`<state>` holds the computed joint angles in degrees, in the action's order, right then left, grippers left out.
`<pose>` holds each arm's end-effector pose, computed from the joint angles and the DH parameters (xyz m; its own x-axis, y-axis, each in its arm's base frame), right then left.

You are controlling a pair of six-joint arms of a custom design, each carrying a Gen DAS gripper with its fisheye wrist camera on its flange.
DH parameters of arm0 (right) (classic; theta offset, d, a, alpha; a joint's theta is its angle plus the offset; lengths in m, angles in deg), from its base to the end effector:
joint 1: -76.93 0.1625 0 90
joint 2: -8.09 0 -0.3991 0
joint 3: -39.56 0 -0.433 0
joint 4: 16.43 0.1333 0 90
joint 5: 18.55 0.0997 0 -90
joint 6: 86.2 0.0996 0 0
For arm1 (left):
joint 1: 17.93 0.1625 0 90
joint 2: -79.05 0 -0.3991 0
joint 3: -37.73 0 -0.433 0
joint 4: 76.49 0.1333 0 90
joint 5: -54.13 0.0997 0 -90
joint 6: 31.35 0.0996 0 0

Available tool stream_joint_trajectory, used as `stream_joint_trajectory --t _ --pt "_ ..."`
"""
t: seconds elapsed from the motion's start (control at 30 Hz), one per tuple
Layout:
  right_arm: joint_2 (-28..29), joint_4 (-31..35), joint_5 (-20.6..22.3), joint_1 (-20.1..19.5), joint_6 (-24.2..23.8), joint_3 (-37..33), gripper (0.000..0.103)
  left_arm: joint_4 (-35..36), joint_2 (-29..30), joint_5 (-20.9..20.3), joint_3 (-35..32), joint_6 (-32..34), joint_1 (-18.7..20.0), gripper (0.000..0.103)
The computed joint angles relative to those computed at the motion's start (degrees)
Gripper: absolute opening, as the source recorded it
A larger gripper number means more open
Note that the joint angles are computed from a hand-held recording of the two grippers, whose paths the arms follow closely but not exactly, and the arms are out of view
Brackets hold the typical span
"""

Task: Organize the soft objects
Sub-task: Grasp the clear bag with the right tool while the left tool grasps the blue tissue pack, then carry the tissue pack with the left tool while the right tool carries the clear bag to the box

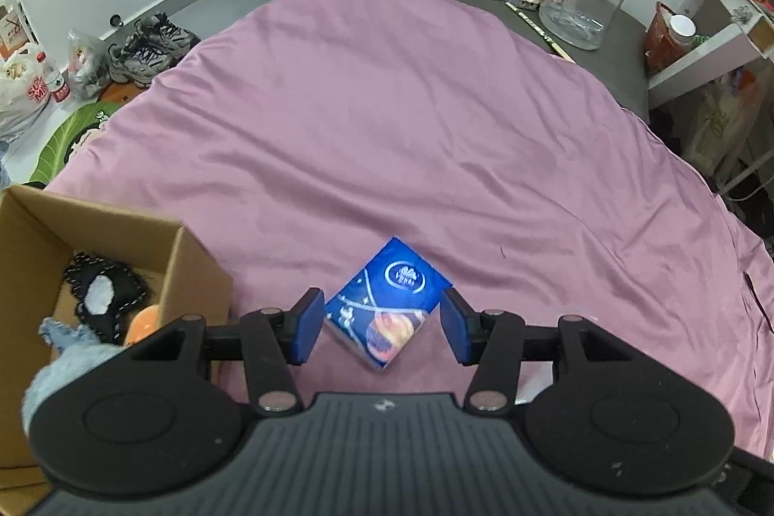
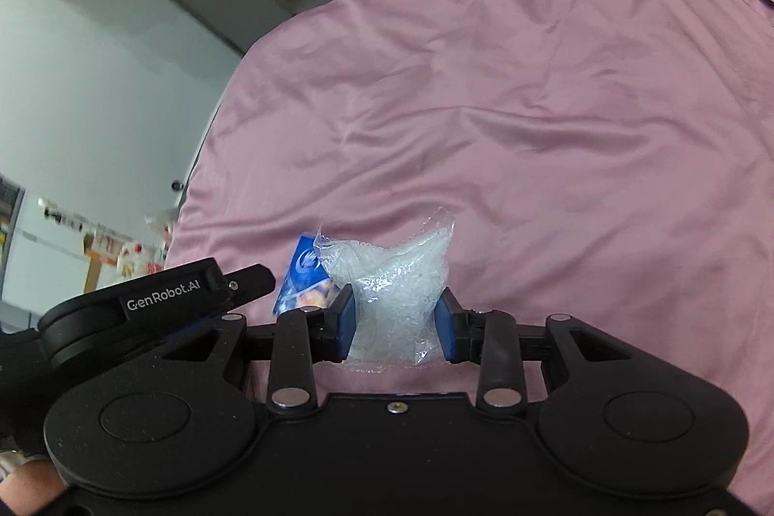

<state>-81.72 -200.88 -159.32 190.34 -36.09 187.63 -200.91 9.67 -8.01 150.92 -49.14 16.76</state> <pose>0.1893 -0.2959 0.2014 -0.7348 0.6763 -0.0521 0.3791 0.3457 -0.8583 -0.3392 -0.4535 0.1331 -0.6673 0.5619 -0.4889 0.6379 0.7700 0.0145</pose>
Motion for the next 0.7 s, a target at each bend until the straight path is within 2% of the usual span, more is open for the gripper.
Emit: stream_joint_trajectory --t 0.3,0.43,0.5,0.6,0.7 --pt "-1.8 -3.8 3.3 -4.3 -3.3 2.2 0.033 -0.5 5.2 -0.1 -0.7 1.1 0.7 0.051" --pt "-1.6 -5.1 5.4 -5.7 -5.2 2.2 0.034 -3.5 6.3 2.8 1.0 2.9 0.1 0.052" --pt "-1.3 -6.1 6.6 -6.6 -5.9 2.4 0.034 -5.4 7.1 3.5 1.4 4.7 0.0 0.061" --pt "-1.4 -5.7 7.9 -7.6 -5.5 2.7 0.034 -5.7 8.4 4.9 0.6 4.8 0.3 0.064" --pt "-1.0 -6.2 7.5 -6.9 -6.2 2.5 0.034 -5.3 8.6 4.0 0.2 3.6 1.0 0.064"
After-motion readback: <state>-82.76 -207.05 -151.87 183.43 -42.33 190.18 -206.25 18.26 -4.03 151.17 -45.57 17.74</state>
